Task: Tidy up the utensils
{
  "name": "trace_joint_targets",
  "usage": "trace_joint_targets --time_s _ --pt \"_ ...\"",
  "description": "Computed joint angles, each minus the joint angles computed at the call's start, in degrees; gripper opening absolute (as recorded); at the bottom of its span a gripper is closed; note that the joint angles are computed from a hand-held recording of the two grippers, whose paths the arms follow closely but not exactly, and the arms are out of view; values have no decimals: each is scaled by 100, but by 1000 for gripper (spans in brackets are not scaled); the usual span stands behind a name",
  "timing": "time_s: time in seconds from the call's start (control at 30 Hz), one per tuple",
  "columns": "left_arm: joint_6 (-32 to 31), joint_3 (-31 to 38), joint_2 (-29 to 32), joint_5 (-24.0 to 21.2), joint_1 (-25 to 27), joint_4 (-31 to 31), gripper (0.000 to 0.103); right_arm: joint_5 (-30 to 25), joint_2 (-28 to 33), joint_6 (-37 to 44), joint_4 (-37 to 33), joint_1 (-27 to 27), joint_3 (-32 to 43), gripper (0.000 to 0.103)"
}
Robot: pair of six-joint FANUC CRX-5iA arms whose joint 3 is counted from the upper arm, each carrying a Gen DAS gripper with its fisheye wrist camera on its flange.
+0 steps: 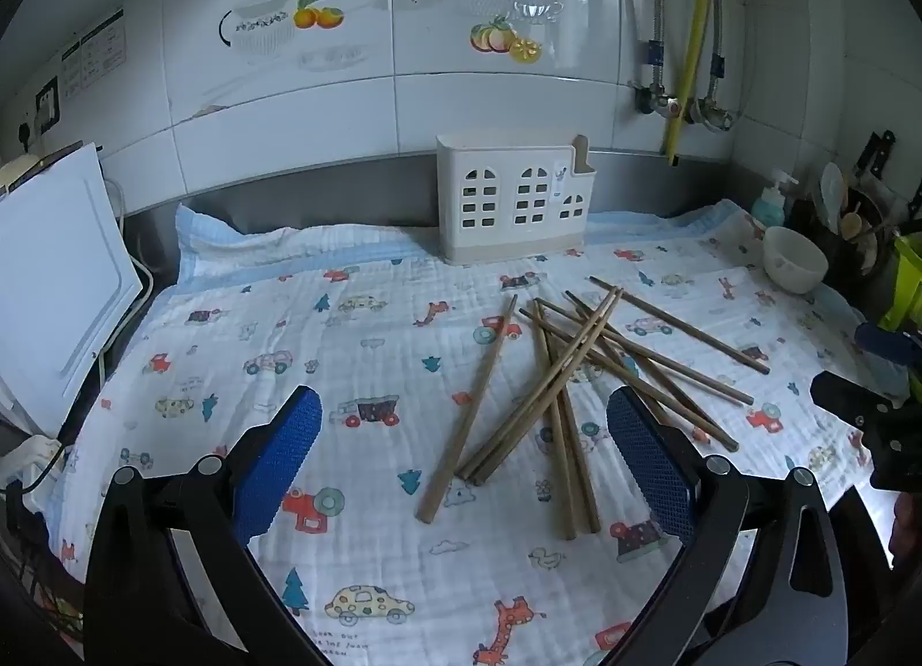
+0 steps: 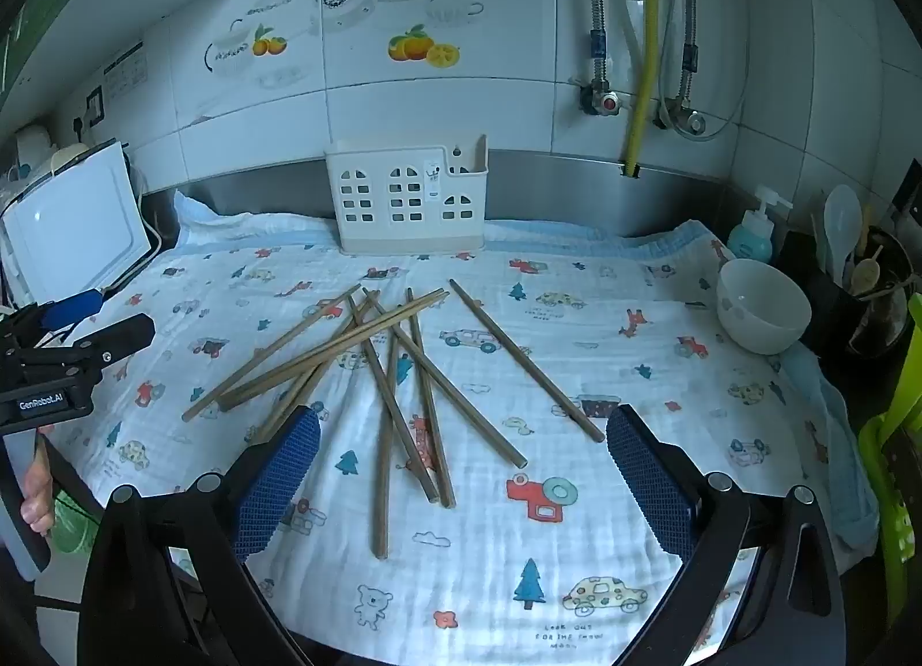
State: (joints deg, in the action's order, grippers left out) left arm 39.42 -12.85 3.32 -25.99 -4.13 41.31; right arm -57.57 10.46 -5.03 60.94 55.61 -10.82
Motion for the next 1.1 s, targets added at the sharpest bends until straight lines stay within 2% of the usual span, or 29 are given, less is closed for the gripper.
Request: trace_joint_targets --time_s 0.1,0.23,0.27,0.47,0.63,0.9,1.1 --pt "-39 -32 -29 28 -10 21 98 9 -9 -4 -15 6 2 97" --pt "228 23 -78 39 -102 -228 98 23 -26 -9 18 5 -20 97" --pt "92 10 -70 -14 -44 -85 98 30 -34 -11 24 1 -29 97" --pt "168 78 -55 -74 -50 -159 98 12 -36 -30 59 -5 -38 97" --pt "-148 -46 -68 -11 -34 152 98 17 -54 -74 89 11 -56 97" --pt "-290 -10 -37 73 -91 173 98 18 -33 -117 105 8 -56 97" --pt "-169 36 1 94 -93 45 98 69 -73 -133 129 -22 -105 97"
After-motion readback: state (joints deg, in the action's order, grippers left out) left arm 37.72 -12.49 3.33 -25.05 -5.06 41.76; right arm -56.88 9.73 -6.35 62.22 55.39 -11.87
